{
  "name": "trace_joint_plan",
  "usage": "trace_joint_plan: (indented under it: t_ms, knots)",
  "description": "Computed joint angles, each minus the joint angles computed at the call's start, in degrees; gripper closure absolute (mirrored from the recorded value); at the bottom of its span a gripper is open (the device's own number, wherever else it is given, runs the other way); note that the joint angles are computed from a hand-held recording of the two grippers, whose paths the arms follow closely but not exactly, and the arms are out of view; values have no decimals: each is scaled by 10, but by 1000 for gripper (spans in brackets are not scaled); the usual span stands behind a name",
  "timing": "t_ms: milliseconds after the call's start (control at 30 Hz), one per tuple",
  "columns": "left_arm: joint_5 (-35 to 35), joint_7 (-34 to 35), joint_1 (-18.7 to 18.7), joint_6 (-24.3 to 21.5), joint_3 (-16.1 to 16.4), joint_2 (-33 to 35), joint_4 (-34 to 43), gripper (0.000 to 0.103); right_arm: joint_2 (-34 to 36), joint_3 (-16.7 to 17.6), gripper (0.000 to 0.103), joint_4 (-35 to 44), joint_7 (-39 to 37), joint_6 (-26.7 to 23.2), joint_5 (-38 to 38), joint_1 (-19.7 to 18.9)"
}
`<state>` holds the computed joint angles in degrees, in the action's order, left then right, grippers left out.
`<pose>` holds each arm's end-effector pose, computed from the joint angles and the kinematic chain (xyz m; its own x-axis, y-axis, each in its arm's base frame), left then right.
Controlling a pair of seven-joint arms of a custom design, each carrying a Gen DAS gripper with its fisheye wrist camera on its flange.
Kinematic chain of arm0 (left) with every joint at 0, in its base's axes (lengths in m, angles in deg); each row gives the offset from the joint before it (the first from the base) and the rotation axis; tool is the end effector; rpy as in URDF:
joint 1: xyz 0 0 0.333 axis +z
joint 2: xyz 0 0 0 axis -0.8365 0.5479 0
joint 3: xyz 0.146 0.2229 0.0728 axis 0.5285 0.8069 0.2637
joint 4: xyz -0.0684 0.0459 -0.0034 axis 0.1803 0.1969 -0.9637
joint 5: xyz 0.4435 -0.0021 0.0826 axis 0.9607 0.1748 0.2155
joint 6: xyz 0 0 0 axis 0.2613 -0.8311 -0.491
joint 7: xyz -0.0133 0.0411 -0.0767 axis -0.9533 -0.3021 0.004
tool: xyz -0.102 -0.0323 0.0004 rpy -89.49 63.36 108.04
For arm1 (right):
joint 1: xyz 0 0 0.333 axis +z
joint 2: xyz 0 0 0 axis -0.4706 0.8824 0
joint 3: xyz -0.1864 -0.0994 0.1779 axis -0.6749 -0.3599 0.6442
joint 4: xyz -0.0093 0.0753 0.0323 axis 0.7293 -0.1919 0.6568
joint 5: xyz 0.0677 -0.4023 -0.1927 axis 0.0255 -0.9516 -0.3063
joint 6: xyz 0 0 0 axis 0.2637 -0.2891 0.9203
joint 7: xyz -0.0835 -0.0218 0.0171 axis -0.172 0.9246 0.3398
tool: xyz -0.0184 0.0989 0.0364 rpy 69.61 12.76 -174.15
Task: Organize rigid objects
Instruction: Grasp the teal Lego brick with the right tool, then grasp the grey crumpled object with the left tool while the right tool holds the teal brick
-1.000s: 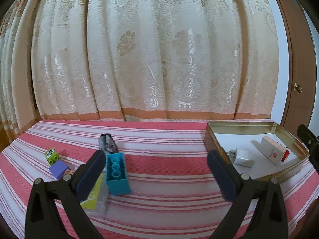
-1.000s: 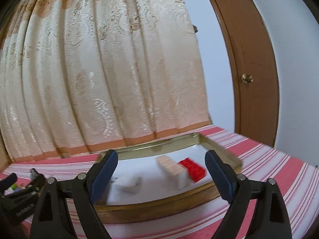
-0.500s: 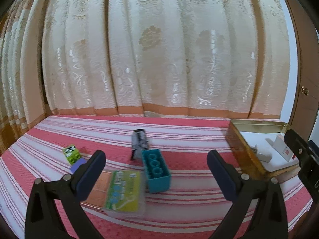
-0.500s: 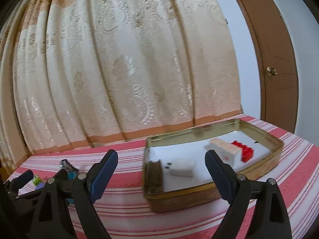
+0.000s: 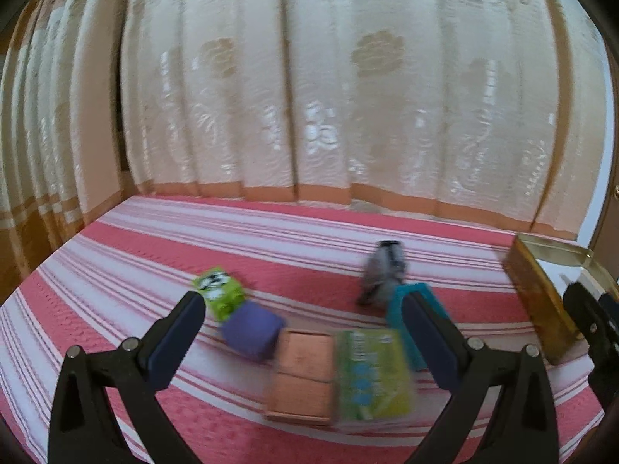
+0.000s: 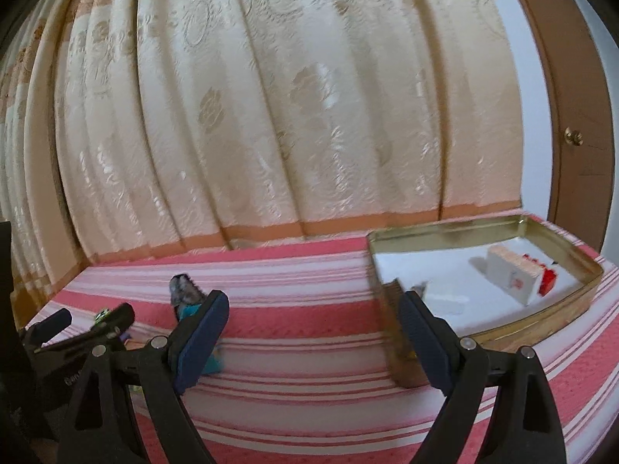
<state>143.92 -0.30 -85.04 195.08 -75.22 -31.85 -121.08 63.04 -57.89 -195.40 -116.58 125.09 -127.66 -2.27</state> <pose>0.7108 -0.3344 0.3039 -0.2353 -0.9704 0.0546 -0.4651 0.0631 -0.8830 0.5980 0.2874 0.3106 -0.4227 -0.8986 -0.1176 -0.2698 0.2487 -0.9303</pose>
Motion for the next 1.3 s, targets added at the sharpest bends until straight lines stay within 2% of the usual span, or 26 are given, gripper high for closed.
trace_joint_plan:
  t_ms: [133, 300, 433, 500, 633, 767, 800, 900, 967, 1033, 1100, 1167, 1200, 1300]
  knots:
    - [-7, 10, 13, -19, -2, -4, -6, 0, 23, -4, 12, 28, -2, 60, 18, -10]
    - [-80, 88, 56, -56, -47, -2, -10, 0, 56, -16, 12, 67, -37, 129, 57, -15]
    - [-111, 103, 57, -88, -47, -2, -11, 1, 81, -26, 12, 96, -74, 180, 84, -13]
    - [-125, 114, 64, -89, -53, 0, -10, 1, 96, -31, 12, 113, -100, 185, 104, -8]
    - [-126, 117, 56, -87, -44, 2, -9, 1, 136, -41, 12, 160, -159, 219, 160, -8]
    - [-127, 121, 53, -90, -43, 2, -9, 1, 186, -37, 25, 220, -277, 237, 260, -18]
    - [-128, 125, 53, -91, -44, 3, -8, 1, 203, -26, 32, 238, -327, 238, 305, -29]
    - [-128, 133, 51, -94, -45, 4, -6, 1, 239, 1, 37, 273, -421, 250, 405, -59]
    - [-128, 139, 50, -96, -46, 5, -4, 1, 248, -8, 38, 280, -430, 264, 429, -58]
    - [-126, 142, 48, -93, -45, 5, -4, 1, 248, -21, 43, 276, -435, 281, 443, -52]
    - [-125, 147, 47, -91, -45, 6, -3, 1, 243, -40, 56, 267, -438, 288, 449, -39]
    - [-126, 153, 48, -90, -47, 6, -2, 1, 244, -39, 69, 269, -474, 277, 476, -39]
    - [-128, 157, 49, -89, -48, 6, -2, 1, 252, -19, 69, 274, -521, 272, 519, -56]
    - [-134, 161, 51, -81, -50, 6, -4, 1, 248, -36, 69, 263, -528, 292, 541, -47]
